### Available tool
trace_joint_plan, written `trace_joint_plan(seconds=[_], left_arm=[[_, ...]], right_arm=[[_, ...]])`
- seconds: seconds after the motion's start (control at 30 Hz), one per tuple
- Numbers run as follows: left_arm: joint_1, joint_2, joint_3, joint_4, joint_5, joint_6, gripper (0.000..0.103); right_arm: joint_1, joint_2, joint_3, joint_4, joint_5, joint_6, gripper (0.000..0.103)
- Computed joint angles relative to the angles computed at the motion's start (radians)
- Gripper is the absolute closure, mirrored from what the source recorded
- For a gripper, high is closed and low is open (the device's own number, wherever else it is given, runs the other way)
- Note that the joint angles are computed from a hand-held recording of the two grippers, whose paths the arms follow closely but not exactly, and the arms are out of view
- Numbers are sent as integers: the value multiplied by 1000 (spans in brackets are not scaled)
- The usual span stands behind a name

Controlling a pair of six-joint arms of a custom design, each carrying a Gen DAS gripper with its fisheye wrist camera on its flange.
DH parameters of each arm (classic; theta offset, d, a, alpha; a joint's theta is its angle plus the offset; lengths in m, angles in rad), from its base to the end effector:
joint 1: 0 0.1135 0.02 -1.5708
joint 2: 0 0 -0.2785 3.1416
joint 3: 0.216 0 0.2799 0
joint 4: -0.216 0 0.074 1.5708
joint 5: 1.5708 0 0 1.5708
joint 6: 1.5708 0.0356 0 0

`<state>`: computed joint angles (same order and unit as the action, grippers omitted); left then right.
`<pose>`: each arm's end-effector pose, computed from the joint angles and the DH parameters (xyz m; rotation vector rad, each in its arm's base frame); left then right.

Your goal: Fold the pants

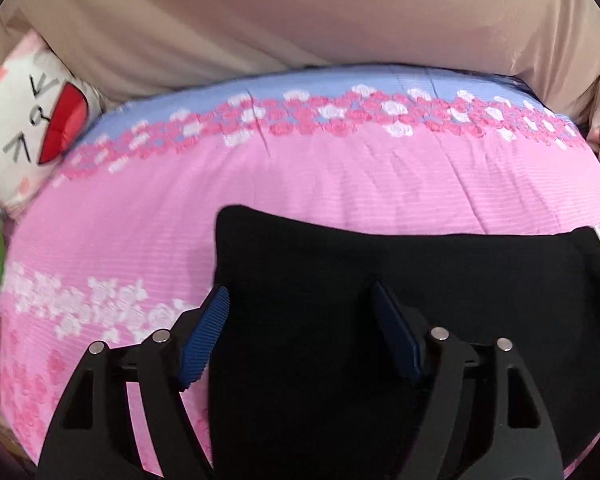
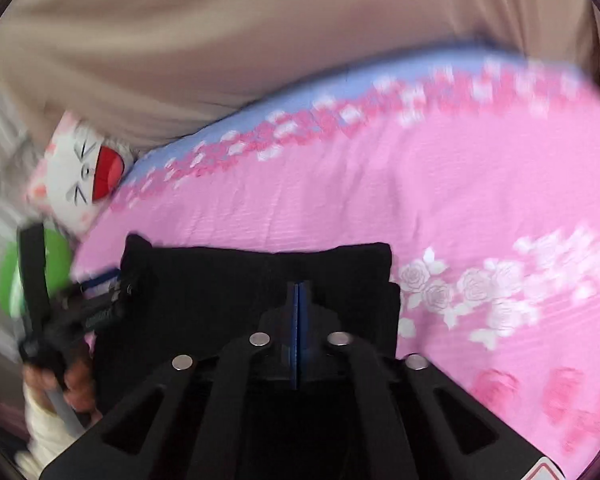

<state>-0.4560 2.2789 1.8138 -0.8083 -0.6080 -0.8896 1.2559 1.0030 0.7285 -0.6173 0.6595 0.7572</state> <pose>0.4602 -0.2031 0.1574 -0.6554 2.4269 0.3817 0.0870 0.1965 0.2525 -0.2890 2.2270 0.2573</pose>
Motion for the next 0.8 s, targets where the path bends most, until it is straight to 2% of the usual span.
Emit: trace_joint_plan(seconds=[0.03, 0.1, 0.13, 0.2, 0.23, 0.27, 0.33, 0.37, 0.43, 0.47, 0.5, 0.53, 0.57, 0.67, 0.73, 0.8], left_arm=[[-3, 2, 6, -10, -5, 1, 31], [-7, 0, 0, -9, -3, -2, 31], [-9, -6, -12, -2, -1, -4, 31], [-12, -18, -28, 5, 2, -15, 31], [-14, -31, -44, 12, 2, -15, 32], [-21, -42, -53, 8, -2, -23, 32], [-35, -66, -78, 16, -12, -32, 32], [-43, -79, -94, 20, -14, -37, 32], [-58, -106, -126, 24, -14, -64, 32], [-68, -128, -156, 36, -6, -77, 30], [-78, -157, -198, 56, 8, -89, 28], [-86, -186, -245, 87, 19, -97, 17], [-97, -230, -314, 130, 37, -111, 12], [-117, -312, -463, 193, 83, -167, 12], [-132, -353, -549, 234, 109, -201, 12], [-140, -404, -644, 331, 156, -215, 12]], right_arm=[[81, 2, 5, -21, 47, 25, 93], [128, 52, 11, -53, 64, 63, 93], [118, 115, 19, -97, 78, 101, 101], [110, 101, -26, -51, 87, 99, 100], [131, 100, -20, -72, 94, 135, 91], [174, 98, 2, -120, 123, 184, 87], [253, 118, 31, -189, 198, 256, 70], [286, 122, 38, -224, 222, 296, 68], [343, 119, 45, -330, 256, 420, 57], [351, 115, 41, -357, 256, 460, 55], [366, 104, 28, -392, 254, 515, 48], [374, 75, 1, -405, 241, 556, 42], [377, 48, -23, -405, 228, 576, 42], [386, -67, -108, -390, 184, 620, 42], [429, -110, -136, -384, 197, 663, 42], [461, -127, -147, -343, 195, 633, 42]])
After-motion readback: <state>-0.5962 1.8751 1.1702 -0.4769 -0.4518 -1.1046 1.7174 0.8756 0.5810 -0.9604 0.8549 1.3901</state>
